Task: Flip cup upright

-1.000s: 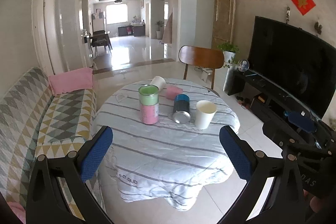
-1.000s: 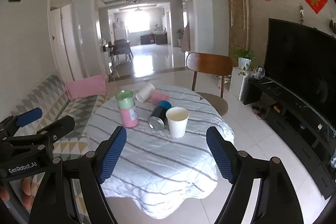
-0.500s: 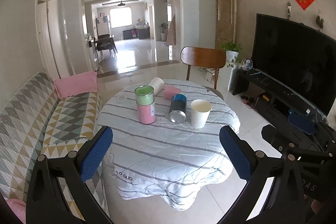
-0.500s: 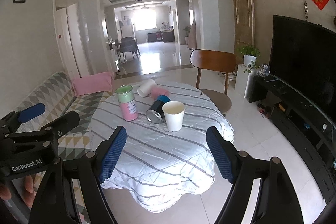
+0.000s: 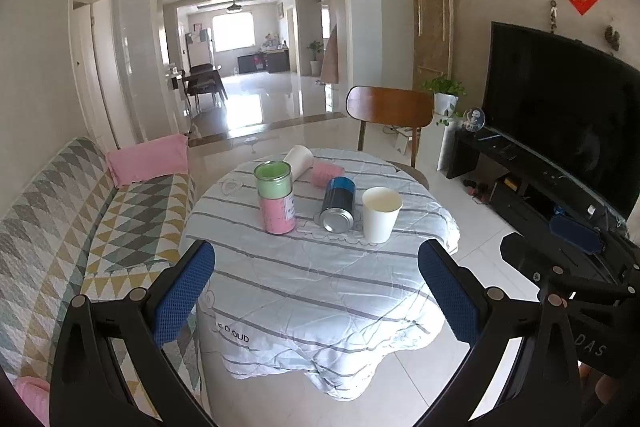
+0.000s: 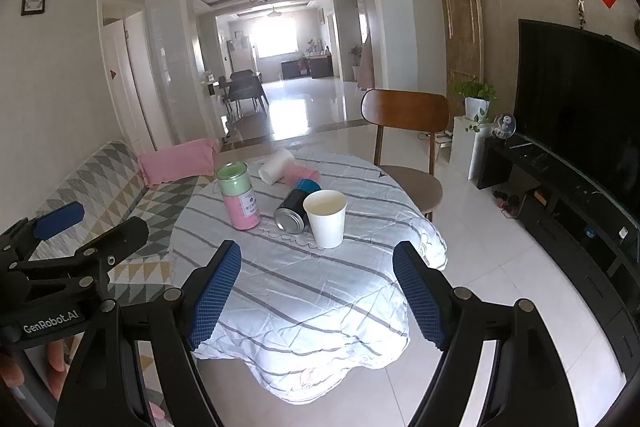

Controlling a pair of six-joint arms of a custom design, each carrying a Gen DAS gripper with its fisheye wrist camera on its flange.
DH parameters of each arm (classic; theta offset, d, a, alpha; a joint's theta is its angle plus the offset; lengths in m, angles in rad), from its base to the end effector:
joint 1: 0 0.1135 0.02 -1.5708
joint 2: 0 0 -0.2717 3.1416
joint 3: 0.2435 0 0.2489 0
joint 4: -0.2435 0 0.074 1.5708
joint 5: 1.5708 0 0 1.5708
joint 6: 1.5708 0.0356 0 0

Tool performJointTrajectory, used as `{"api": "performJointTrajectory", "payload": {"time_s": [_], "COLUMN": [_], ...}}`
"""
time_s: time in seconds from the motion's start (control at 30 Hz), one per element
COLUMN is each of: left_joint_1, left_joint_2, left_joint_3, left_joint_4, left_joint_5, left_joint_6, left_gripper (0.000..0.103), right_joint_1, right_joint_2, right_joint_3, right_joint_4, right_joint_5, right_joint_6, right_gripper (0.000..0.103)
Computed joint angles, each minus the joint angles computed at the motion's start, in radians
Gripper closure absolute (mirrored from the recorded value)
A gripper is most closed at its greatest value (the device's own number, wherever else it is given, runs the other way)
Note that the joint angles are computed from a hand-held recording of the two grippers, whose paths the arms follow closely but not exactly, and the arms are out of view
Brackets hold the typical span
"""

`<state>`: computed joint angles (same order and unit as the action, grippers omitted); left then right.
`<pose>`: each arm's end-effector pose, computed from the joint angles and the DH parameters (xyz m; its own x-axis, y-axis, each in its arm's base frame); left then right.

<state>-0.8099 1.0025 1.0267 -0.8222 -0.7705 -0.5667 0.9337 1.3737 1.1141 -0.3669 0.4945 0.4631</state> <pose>0.1444 -0.1157 0.3371 -0.5155 -0.0172 -0.8567 -0.1095 0.9929 0.0459 0.1926 0.2319 0.3142 -0.5259 -0.0497 -0.8491 -0.2726 0.9555 0.1129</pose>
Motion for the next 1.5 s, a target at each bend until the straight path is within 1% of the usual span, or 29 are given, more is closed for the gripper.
{"api": "performJointTrajectory", "payload": {"time_s": [0.4, 0.73, 0.97, 1.13, 1.5], "left_joint_1": [0.02, 0.052, 0.055, 0.078, 0.107], "left_joint_2": [0.015, 0.022, 0.026, 0.03, 0.067], "left_joint_3": [0.002, -0.015, -0.015, -0.027, -0.019], "left_joint_4": [0.012, 0.04, 0.038, 0.048, 0.052], "left_joint_5": [0.013, 0.033, 0.034, 0.043, 0.04], "left_joint_6": [0.009, 0.03, 0.028, 0.032, 0.012], "left_gripper": [0.0, 0.0, 0.0, 0.0, 0.0], "right_joint_1": [-0.022, -0.025, -0.028, -0.043, -0.12], "right_joint_2": [0.021, 0.034, 0.039, 0.047, 0.085], "right_joint_3": [0.009, 0.013, 0.006, 0.004, 0.019], "right_joint_4": [0.006, 0.008, 0.019, 0.026, 0.056], "right_joint_5": [-0.042, -0.043, -0.049, -0.071, -0.164], "right_joint_6": [-0.004, -0.007, -0.008, -0.014, -0.078], "right_gripper": [0.023, 0.023, 0.023, 0.023, 0.023]}}
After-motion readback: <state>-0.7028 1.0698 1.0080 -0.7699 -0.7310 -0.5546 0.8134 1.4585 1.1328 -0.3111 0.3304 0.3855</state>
